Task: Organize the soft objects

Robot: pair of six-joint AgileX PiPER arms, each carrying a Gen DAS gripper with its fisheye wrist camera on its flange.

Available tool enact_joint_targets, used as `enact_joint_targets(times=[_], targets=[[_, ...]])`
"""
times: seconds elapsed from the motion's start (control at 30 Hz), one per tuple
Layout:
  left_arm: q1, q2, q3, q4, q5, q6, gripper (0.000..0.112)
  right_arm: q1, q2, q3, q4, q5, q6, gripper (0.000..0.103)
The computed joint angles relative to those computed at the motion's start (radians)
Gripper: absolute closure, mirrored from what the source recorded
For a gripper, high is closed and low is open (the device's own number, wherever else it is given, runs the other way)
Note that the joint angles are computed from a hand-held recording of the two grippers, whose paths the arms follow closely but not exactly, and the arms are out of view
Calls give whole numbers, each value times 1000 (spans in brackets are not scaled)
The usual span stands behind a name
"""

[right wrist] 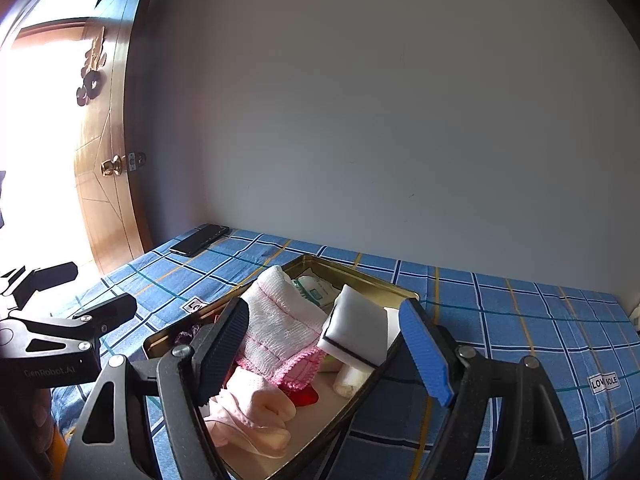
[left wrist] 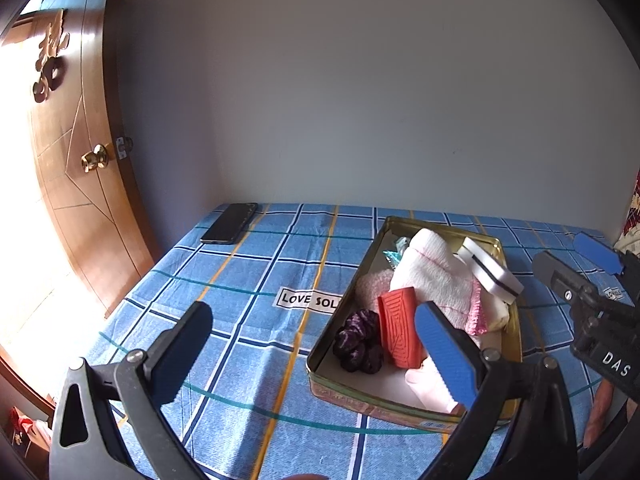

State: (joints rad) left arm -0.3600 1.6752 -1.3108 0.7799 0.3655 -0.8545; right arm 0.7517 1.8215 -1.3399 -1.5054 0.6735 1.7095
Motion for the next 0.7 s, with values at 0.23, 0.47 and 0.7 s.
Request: enact_joint_targets(times=[0.23,0.47,0.7], targets=[[6,5,-4,-25,-2,25,10,1,8,-14,16,-1,-25,24],[12,10,-5,-41,-2,39,10,0,15,-23,20,-7,-33,24],[19,30,-22,-77,5,69,10,-1,19,-27,28,-10,-39,24]])
